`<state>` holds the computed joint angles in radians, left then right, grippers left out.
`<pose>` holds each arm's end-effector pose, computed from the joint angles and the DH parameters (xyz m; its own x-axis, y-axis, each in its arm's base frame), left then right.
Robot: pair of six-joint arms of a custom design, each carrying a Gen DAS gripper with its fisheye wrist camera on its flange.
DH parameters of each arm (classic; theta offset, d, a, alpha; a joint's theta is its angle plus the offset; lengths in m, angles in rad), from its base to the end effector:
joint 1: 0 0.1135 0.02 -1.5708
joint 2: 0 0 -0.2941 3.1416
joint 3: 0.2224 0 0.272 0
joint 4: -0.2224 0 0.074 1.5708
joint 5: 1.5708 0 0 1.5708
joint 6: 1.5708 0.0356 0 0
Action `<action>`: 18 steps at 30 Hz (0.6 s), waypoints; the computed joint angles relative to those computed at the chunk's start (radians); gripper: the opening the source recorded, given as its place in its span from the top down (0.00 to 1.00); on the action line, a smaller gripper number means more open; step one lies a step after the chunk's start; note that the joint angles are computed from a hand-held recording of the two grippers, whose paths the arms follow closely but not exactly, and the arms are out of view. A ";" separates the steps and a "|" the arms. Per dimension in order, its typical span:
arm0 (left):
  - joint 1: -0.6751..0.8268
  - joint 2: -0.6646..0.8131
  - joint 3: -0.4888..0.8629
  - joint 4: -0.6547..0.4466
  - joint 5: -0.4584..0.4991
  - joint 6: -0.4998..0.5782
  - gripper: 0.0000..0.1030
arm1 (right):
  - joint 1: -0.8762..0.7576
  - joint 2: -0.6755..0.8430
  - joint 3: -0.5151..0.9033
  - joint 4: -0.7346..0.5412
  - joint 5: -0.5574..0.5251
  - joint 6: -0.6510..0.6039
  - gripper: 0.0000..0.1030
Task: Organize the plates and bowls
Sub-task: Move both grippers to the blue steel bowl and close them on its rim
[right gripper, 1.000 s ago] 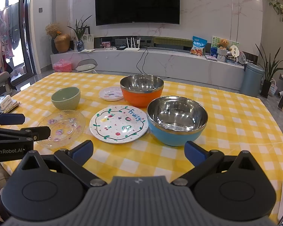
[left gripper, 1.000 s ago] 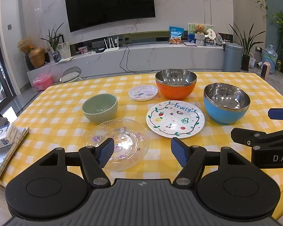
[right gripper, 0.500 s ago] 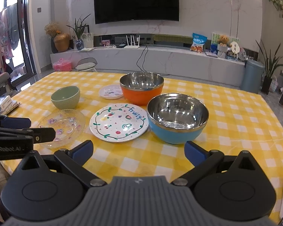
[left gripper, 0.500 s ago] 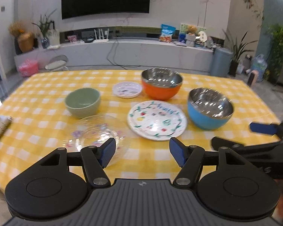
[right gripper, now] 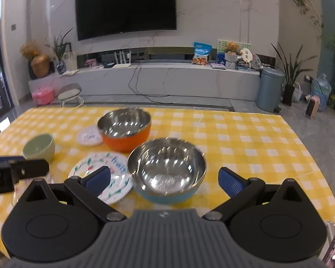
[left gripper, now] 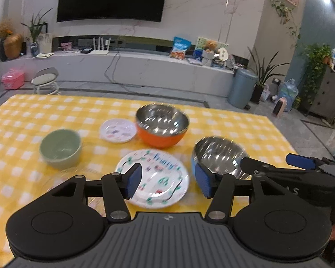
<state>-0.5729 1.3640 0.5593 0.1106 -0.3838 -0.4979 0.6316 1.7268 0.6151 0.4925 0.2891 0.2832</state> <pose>0.2333 -0.1346 0.1833 -0.5968 -0.1420 -0.7897 -0.0276 0.9873 -0.1566 0.2684 0.1838 0.1300 -0.5555 -0.0746 -0.8281 -0.2326 0.9701 0.0687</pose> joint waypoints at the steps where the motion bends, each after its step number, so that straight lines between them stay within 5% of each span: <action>1: 0.001 0.024 0.016 0.017 -0.010 0.003 0.36 | -0.018 0.008 0.019 -0.012 -0.005 0.000 0.03; 5: -0.008 0.124 0.092 0.030 -0.076 0.024 0.36 | -0.094 0.061 0.101 -0.061 -0.042 0.015 0.03; 13: 0.067 0.321 0.236 0.020 0.111 -0.008 0.36 | -0.199 0.190 0.213 -0.092 -0.110 0.051 0.03; 18: 0.085 0.427 0.311 0.013 0.160 -0.020 0.36 | -0.242 0.218 0.247 -0.145 -0.212 0.109 0.20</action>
